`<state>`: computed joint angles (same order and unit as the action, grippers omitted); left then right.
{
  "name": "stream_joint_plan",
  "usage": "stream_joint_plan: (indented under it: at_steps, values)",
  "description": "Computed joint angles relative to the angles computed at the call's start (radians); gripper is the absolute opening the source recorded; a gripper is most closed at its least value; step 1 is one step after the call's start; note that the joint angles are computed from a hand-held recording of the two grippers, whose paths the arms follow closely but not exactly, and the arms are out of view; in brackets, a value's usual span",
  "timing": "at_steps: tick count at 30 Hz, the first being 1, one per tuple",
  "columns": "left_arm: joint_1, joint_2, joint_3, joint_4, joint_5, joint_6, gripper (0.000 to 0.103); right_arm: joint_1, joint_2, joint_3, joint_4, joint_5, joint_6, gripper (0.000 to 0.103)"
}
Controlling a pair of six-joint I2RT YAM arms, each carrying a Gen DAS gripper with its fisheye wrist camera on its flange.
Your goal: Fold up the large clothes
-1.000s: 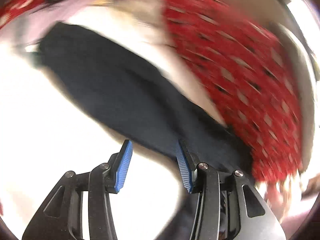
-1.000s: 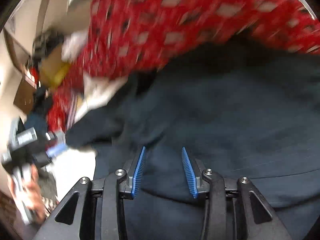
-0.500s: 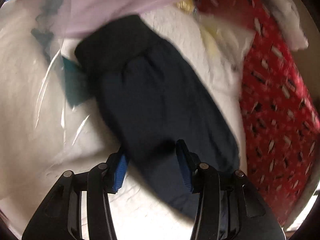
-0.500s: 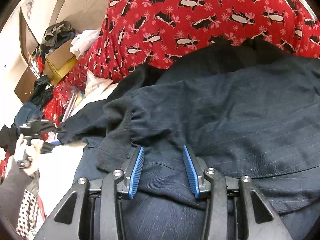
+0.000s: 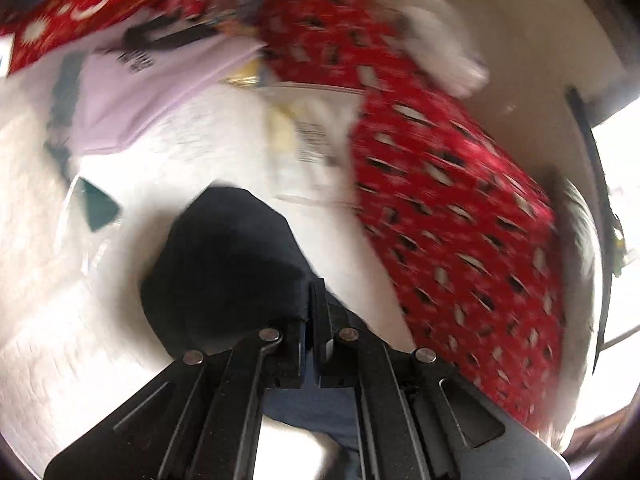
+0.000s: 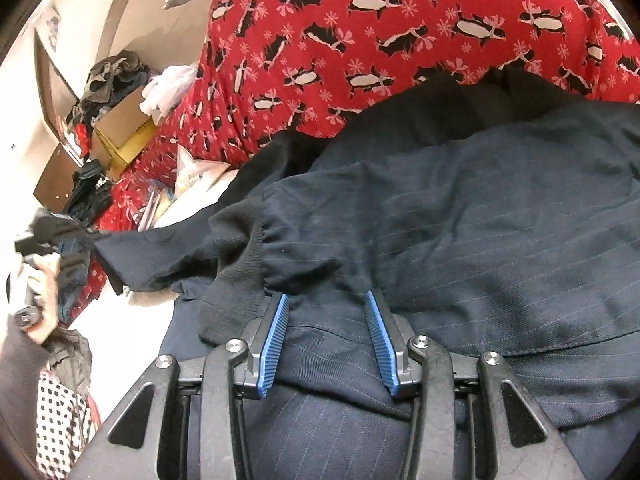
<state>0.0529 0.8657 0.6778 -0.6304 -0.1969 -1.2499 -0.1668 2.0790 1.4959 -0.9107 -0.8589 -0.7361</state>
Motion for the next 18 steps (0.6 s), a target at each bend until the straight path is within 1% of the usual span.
stream_joint_plan:
  at_steps: [2, 4, 5, 6, 7, 10, 13, 15, 16, 17, 18]
  values:
    - [-0.121, 0.054, 0.082, -0.024, -0.080, -0.030, 0.000, -0.007, 0.008, 0.061, -0.084, 0.036, -0.011, 0.043]
    - [-0.249, 0.119, 0.169, -0.043, -0.152, -0.056, 0.000, -0.035, 0.012, 0.110, -0.128, 0.049, -0.017, 0.047]
    - [-0.302, 0.141, 0.205, -0.061, -0.183, -0.069, 0.000, -0.053, 0.013, 0.128, -0.133, 0.048, -0.013, 0.053]
    - [-0.368, 0.196, 0.264, -0.065, -0.216, -0.074, 0.000, -0.077, 0.017, 0.154, -0.127, 0.058, 0.006, 0.058]
    - [-0.413, 0.231, 0.303, -0.071, -0.238, -0.079, 0.000, -0.102, 0.030, 0.194, -0.129, 0.070, 0.024, 0.059]
    - [-0.540, 0.371, 0.451, -0.090, -0.299, -0.078, 0.000, -0.167, 0.097, 0.335, -0.117, 0.112, 0.070, 0.060]
    - [-0.633, 0.514, 0.600, -0.103, -0.334, -0.063, 0.000, -0.218, 0.180, 0.474, -0.089, 0.179, 0.122, 0.060]
    - [-0.668, 0.581, 0.664, -0.097, -0.334, -0.053, 0.000, -0.244, 0.280, 0.606, -0.114, 0.247, 0.131, 0.061]
    - [-0.690, 0.637, 0.715, -0.089, -0.327, -0.043, 0.000, -0.250, 0.318, 0.647, -0.123, 0.272, 0.130, 0.061]
    - [-0.705, 0.684, 0.760, -0.090, -0.322, -0.036, 0.000, -0.258, 0.379, 0.717, -0.164, 0.292, 0.111, 0.061]
    - [-0.712, 0.714, 0.783, -0.088, -0.315, -0.032, 0.000, -0.264, 0.439, 0.792, -0.223, 0.287, 0.081, 0.062]
